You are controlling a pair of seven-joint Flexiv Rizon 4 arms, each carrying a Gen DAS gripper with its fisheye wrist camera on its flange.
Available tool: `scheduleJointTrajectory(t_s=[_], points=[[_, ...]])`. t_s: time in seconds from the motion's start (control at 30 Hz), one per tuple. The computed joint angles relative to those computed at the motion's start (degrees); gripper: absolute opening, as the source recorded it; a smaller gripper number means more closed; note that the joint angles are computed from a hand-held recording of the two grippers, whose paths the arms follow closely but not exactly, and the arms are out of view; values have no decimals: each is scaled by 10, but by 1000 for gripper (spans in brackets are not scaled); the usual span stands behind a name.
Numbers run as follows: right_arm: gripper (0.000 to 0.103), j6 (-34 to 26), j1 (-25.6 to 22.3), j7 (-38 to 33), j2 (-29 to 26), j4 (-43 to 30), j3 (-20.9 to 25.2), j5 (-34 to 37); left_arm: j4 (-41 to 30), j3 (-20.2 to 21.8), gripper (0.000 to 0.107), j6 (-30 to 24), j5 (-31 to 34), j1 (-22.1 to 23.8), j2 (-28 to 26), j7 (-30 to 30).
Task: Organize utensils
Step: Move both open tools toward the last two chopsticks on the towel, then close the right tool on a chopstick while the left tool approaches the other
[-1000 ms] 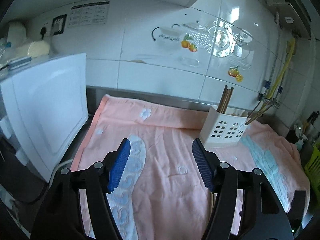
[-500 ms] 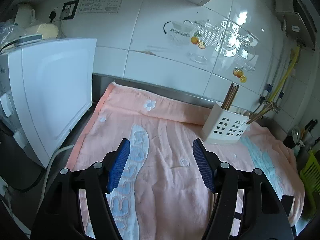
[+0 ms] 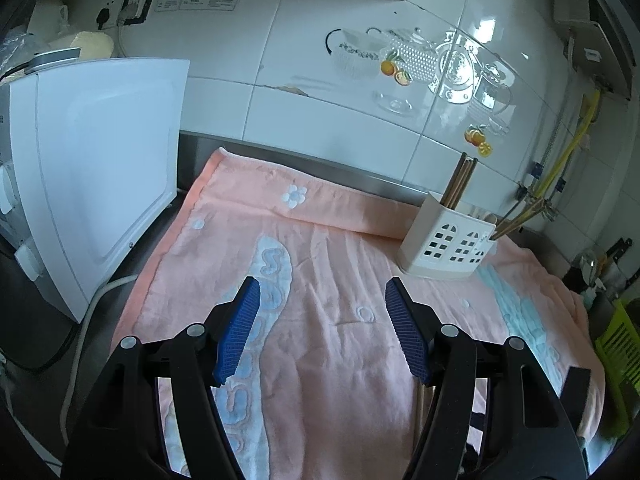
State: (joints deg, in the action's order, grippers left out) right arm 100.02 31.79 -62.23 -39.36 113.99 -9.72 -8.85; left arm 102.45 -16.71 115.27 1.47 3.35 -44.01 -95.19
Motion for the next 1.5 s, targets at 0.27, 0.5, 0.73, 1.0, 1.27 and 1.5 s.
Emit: scheduleJointTrajectory(t_s=[0.27,0.5,0.73,1.0,1.27,1.5], points=[[15,-58,-61,40,-10,-41,69,-9,1,-12,65,-3,9,10,-5,1],[12,-75,-99,77,-12,-53,108,-12,1,-23,65,-4,18,18,-12,-2],[8,-51,-86,92,3,-24,77,-19,7,-41,65,-8,33,30,-18,-2],[7,-23,-30,80,7,12,-6,-21,16,-61,65,-29,47,32,-34,19],[12,-2,-47,57,-1,13,12,-8,21,-93,64,-56,46,43,-59,45],[7,15,-37,37,-4,18,5,8,23,-123,63,-71,52,44,-79,84]])
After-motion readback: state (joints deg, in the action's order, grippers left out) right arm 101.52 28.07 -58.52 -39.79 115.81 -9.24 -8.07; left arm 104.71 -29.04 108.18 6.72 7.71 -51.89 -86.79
